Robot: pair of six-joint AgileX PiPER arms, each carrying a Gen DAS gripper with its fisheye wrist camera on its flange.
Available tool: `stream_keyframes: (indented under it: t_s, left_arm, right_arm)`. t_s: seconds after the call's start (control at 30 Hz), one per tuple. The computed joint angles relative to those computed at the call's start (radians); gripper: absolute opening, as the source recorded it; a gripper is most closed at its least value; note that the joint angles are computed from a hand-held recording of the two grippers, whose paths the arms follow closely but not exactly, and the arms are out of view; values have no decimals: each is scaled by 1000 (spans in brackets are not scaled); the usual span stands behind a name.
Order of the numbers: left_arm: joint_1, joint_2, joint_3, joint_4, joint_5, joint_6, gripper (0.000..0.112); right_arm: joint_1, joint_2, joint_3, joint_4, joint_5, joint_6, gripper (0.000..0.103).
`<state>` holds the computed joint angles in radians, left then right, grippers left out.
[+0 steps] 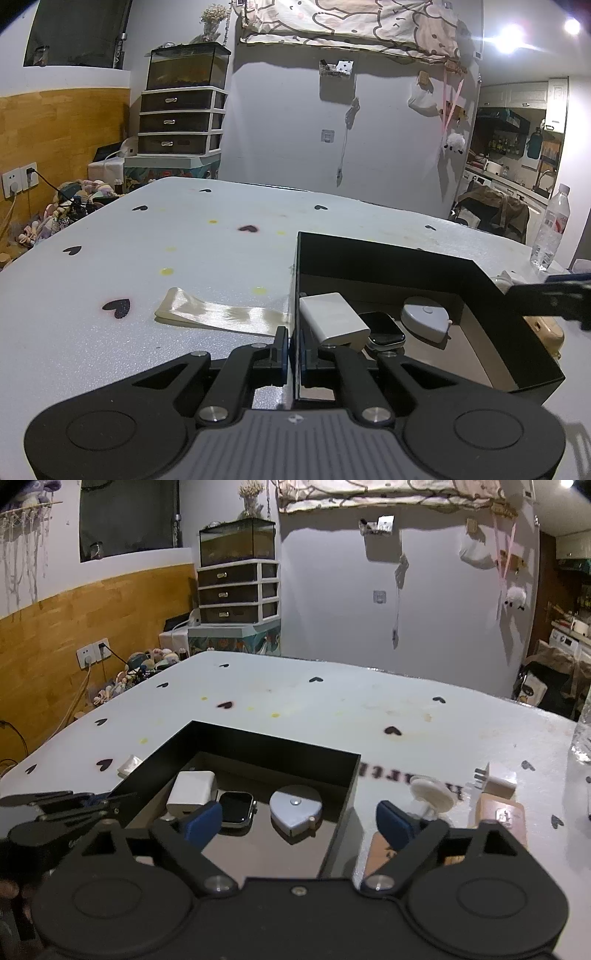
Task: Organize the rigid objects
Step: 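Move the right gripper back toward the beige earbud case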
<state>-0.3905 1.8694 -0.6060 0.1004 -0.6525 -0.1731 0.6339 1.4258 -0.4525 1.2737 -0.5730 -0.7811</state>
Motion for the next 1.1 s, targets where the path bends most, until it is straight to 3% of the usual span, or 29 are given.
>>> stream_keyframes:
  t_s: [0.17,0.5,0.77,0.93,1.1]
  left_arm:
    - [0,0,0,1,1,1,6]
    - [0,-1,0,1,1,0,6]
    - [-1,-1,-1,-1,3,1,6]
    - [1,-1,-1,2,2,0,6]
    - [4,0,-3,5,3,-2,6]
  right_arm:
    - [64,-12,44,8,-90,38,101]
    - [195,-48,162,49,-265,133,103]
    - [242,-113,286,119,-348,195,103]
    - [179,-139,344,116,-335,224,103]
    - [75,-47,414,-62,-395,429,103]
